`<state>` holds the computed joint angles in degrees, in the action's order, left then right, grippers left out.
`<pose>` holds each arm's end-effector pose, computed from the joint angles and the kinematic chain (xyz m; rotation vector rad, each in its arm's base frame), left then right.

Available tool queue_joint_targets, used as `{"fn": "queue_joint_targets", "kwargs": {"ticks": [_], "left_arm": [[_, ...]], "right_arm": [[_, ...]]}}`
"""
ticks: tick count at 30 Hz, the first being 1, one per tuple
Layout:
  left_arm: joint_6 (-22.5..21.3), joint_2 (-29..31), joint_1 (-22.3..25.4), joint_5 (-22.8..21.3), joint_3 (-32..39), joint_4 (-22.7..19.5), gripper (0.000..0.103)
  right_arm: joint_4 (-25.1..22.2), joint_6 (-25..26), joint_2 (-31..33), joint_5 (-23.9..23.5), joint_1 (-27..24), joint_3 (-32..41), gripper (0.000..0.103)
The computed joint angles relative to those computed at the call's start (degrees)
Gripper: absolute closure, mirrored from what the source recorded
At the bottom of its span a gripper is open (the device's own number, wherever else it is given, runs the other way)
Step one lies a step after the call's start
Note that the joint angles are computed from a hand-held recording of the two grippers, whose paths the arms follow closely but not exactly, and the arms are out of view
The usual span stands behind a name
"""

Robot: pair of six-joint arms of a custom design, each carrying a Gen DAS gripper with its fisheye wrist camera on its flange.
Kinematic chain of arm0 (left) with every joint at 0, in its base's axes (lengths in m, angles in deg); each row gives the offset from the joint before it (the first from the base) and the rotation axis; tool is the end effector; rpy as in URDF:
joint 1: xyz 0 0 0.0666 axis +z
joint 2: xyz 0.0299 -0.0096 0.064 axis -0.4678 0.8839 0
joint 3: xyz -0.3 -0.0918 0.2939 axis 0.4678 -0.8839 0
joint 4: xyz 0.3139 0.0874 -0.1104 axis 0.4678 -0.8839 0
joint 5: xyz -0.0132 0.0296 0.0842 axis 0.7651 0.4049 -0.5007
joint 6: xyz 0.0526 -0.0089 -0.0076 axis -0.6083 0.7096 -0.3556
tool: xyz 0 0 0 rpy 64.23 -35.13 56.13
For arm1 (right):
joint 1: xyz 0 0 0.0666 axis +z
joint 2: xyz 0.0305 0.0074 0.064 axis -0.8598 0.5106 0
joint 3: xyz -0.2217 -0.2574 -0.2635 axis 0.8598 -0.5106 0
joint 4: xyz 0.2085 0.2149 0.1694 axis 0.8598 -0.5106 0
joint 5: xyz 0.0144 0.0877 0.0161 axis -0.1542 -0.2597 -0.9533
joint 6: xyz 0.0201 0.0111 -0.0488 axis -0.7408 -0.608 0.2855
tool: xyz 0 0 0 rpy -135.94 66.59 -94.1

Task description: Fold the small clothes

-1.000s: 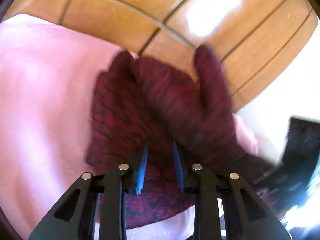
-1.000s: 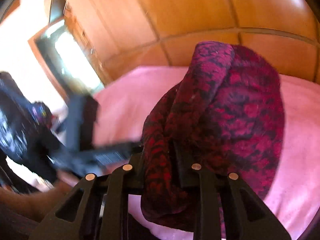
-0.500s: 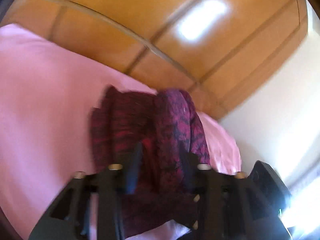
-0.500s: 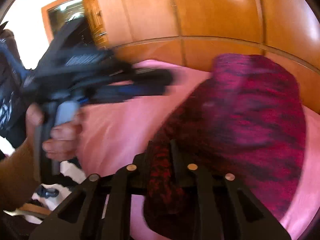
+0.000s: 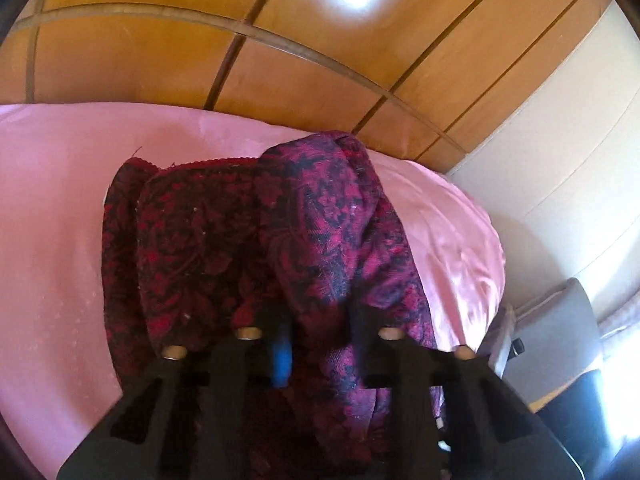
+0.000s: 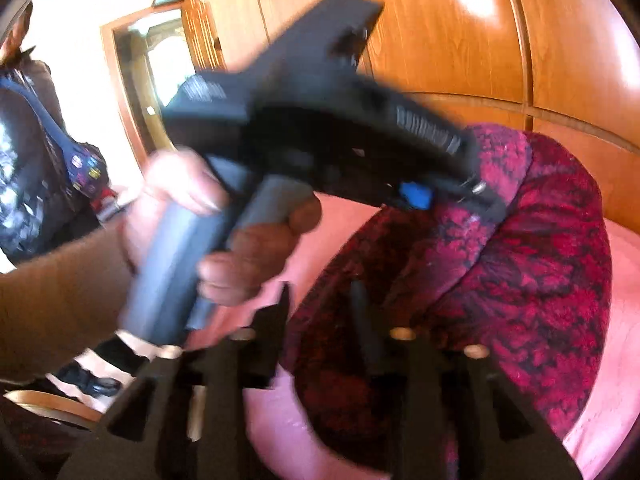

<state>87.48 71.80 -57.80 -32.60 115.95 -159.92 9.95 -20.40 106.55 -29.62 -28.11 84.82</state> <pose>0.4827 -0.3008 0.5716 0.5334 2.5892 -1.0412 0.2473 0.1569 0.5222 -0.5133 2.0719 0.6186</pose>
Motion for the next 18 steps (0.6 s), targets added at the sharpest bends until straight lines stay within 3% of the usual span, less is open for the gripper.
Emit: {"fn": "queue_joint_targets", "kwargs": {"ticks": [3,6,10,13,18], "left_arm": [[0.24,-0.74,0.08,-1.06,-0.53,1.08,0.086],[-0.35,-2.29,0.81,-1.81,-1.73,1.57,0.088],[0.40,-4.27,2.50,-2.54,-3.72,2.11,0.088],[0.17,-5.49,3.82,-3.80,-4.67,1.93,0.088],[0.27,-6.59,6.10,-10.00,-7.56,-0.83,0.088]], "right_arm": [[-1.96,-0.48,-4.27,-8.22,-5.59,-0.18,0.054],[-4.94,-0.79,-8.16,-16.70,-16.62,0.16,0.053],[-9.05,0.93,-7.05,-14.38,-23.64,0.19,0.055],[-7.81,1.51,-4.61,-12.70,-22.36,-0.39,0.057],[-5.70,2.04,-0.42,-6.19,-15.09,0.46,0.058]]}}
